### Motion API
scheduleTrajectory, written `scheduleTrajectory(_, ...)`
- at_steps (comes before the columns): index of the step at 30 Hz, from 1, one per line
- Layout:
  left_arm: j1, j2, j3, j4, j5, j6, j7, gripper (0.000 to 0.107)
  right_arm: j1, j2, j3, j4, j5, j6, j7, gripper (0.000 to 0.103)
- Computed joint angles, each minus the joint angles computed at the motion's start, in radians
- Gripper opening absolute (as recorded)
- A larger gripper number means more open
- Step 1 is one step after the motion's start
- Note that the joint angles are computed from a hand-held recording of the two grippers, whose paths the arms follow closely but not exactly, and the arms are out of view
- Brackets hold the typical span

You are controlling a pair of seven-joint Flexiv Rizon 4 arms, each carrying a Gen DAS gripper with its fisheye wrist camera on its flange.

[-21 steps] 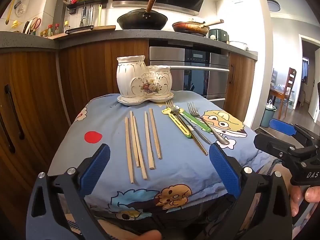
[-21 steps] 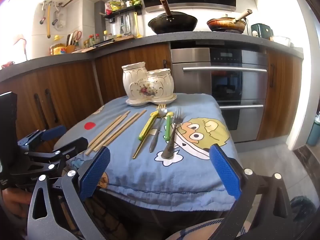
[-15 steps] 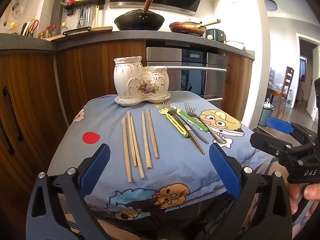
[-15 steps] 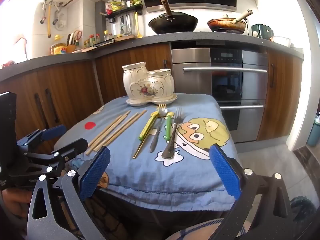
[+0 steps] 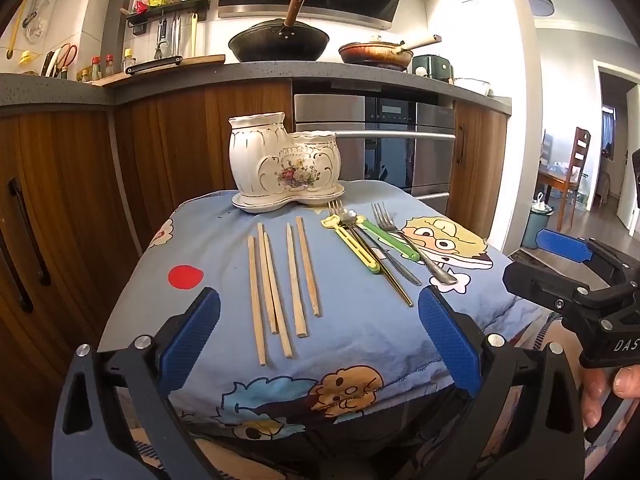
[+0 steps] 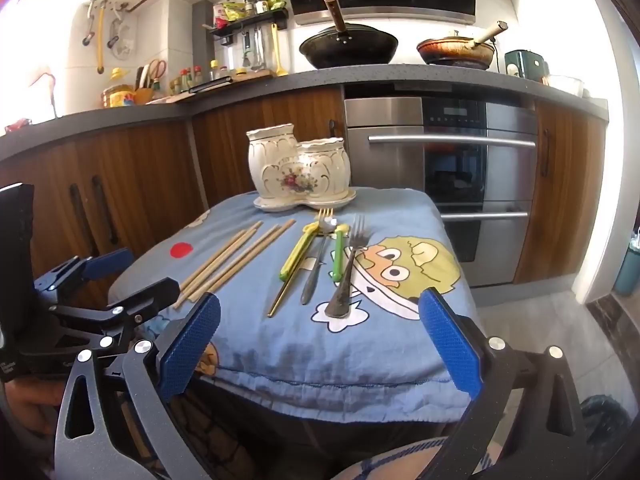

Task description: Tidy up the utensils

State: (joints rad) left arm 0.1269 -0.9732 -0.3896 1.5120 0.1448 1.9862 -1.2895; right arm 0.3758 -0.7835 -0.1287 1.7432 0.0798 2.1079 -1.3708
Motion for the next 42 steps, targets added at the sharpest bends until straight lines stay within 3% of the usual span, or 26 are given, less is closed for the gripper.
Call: scheduleTrajectory(42,0.012,-0.011,0.001,-0.01,0.011,-0.005,0.021,0.098,0.013,0.001,-0.008,-0.001,0.013,-0.004,-0.011,0.099)
